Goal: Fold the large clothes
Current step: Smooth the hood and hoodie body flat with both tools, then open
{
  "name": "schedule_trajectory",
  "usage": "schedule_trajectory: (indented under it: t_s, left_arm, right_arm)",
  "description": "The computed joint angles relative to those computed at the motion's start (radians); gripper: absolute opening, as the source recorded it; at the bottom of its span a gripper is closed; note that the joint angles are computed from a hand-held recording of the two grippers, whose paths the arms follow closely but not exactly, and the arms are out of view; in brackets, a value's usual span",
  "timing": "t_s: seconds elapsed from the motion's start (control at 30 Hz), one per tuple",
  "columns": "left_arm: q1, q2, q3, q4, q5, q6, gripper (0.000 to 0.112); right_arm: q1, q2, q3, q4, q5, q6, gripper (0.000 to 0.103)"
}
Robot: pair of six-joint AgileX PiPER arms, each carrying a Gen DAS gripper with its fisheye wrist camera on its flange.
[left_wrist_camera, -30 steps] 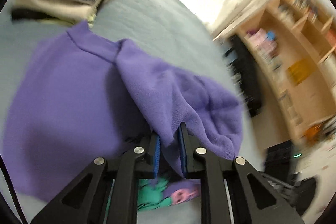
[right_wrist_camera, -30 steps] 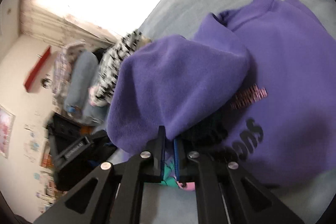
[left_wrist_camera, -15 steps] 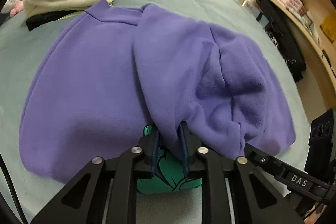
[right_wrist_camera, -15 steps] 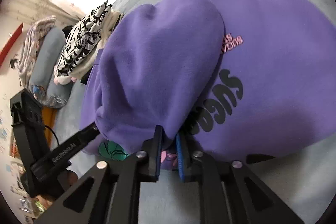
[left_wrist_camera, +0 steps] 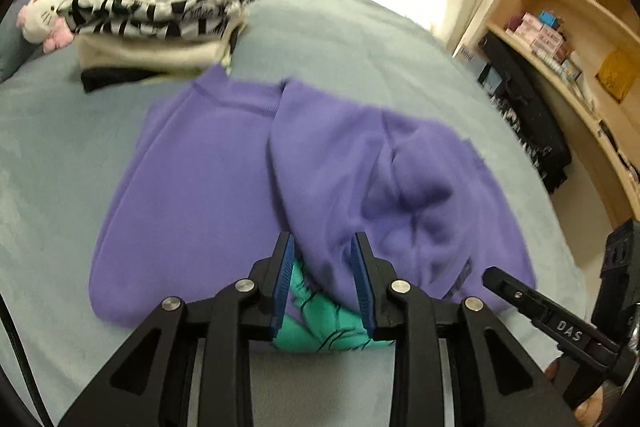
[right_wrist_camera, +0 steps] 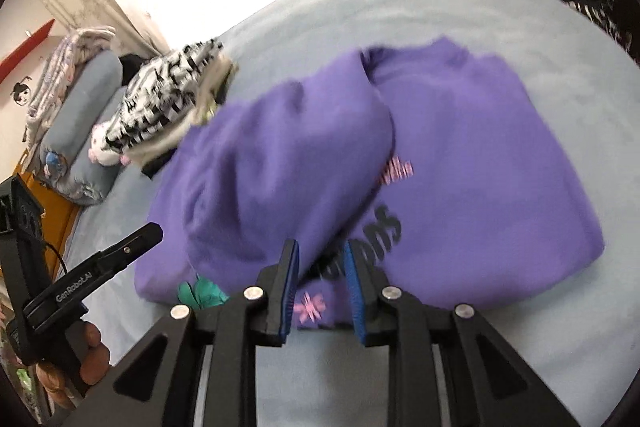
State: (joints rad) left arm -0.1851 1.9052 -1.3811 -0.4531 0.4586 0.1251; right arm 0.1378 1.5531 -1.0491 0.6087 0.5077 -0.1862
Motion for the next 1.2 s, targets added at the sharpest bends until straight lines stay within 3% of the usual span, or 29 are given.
schedule_trajectory:
  t_s: [0.37,0.47,0.57,0.63,0.7,0.77,0.83,0.93,1.2]
  left_arm:
    - [-0.010,0.131,-0.210,-0.002,0.014,-0.012,0.028]
    - [-0.019,0.194,-0.286,0.026,0.036,-0.039,0.027]
    - [-0.022,0.260,-0.357,0.020,0.083,-0.045,0.028]
    - [-0.030,0.301,-0.400,0.062,0.114,-0.087,0.027]
    - [-0.049,0.342,-0.448,0.216,0.150,-0.217,0.027]
    - [-0.046,0.365,-0.461,0.243,0.163,-0.232,0.027]
    - [-0.039,0.352,-0.418,0.198,0.125,-0.191,0.027]
    - [-0.054,0.346,-0.401,0.251,0.102,-0.212,0.027]
    - [-0.061,0.348,-0.408,0.283,0.100,-0.221,0.027]
  right_arm:
    - [0.089,0.166,-0.253,0.000,-0.072,-0.058,0.023]
    - [0.078,0.250,-0.332,0.013,-0.029,-0.066,0.023]
    - [0.082,0.321,-0.390,-0.120,0.007,0.036,0.020]
    - [0.087,0.329,-0.384,-0.241,0.006,0.116,0.015]
    - [0.090,0.323,-0.357,-0.339,-0.005,0.179,0.006]
    - [0.085,0.310,-0.314,-0.370,-0.027,0.174,0.005]
    - [0.087,0.291,-0.271,-0.375,-0.057,0.168,0.005]
    - [0.117,0.297,-0.267,-0.484,-0.083,0.261,0.006]
    - [0.100,0.314,-0.285,-0.376,-0.063,0.143,0.009]
